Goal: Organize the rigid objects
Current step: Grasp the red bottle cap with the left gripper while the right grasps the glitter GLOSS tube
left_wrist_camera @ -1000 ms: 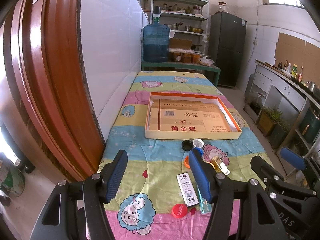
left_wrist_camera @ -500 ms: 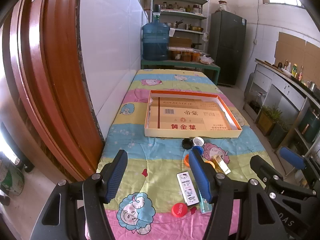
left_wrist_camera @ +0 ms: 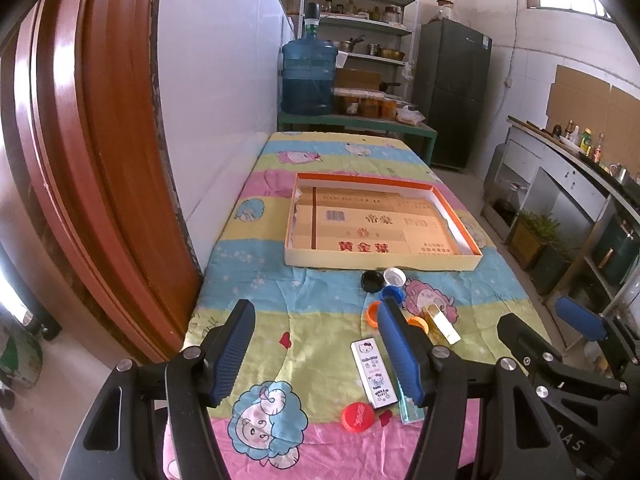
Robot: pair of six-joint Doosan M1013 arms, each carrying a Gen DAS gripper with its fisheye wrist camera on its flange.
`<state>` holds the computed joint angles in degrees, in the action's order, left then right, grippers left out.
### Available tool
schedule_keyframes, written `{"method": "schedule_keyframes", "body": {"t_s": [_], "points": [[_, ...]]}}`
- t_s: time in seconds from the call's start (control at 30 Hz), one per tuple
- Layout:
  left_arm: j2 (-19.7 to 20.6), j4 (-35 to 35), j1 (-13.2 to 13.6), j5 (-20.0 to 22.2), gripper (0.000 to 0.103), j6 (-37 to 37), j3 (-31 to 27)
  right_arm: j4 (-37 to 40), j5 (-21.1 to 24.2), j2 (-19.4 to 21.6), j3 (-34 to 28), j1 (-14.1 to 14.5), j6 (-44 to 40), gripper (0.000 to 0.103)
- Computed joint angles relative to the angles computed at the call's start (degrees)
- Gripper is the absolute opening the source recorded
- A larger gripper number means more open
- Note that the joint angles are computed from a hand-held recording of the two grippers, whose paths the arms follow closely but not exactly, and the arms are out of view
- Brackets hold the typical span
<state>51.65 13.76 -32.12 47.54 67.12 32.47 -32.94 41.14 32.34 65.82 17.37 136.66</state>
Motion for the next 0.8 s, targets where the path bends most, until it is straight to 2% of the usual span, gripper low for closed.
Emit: {"method": "schedule_keyframes", "body": {"t_s": [0.23, 0.43, 0.6, 0.77, 0.8], "points": [[-1.2, -4.6, 0.9, -2.8, 0.064, 4.5, 4.3, 3.8, 0.5, 0.1, 1.2, -0.2, -1.8, 0.082], [-2.5, -13.1, 1.6, -5.6, 0.064, 13.9, 9.6, 5.5, 1.4, 0.3, 2.6, -0.2, -2.4, 0.082], [-2.7, -18.0, 1.3, -5.8, 0.062, 20.5, 12.2, 7.3, 2.5, 0.6, 3.4, -0.4, -3.3, 0.082], [-2.5, -17.5, 0.6, -6.9, 0.062, 22.8, 13.4, 7.2, 2.6, 0.4, 4.3, -0.5, -2.6, 0.082], [-2.1, -16.8, 0.5, -6.3, 0.058, 22.2, 13.0, 7.4, 2.6, 0.3, 4.4, -0.6, -2.6, 0.082]]}}
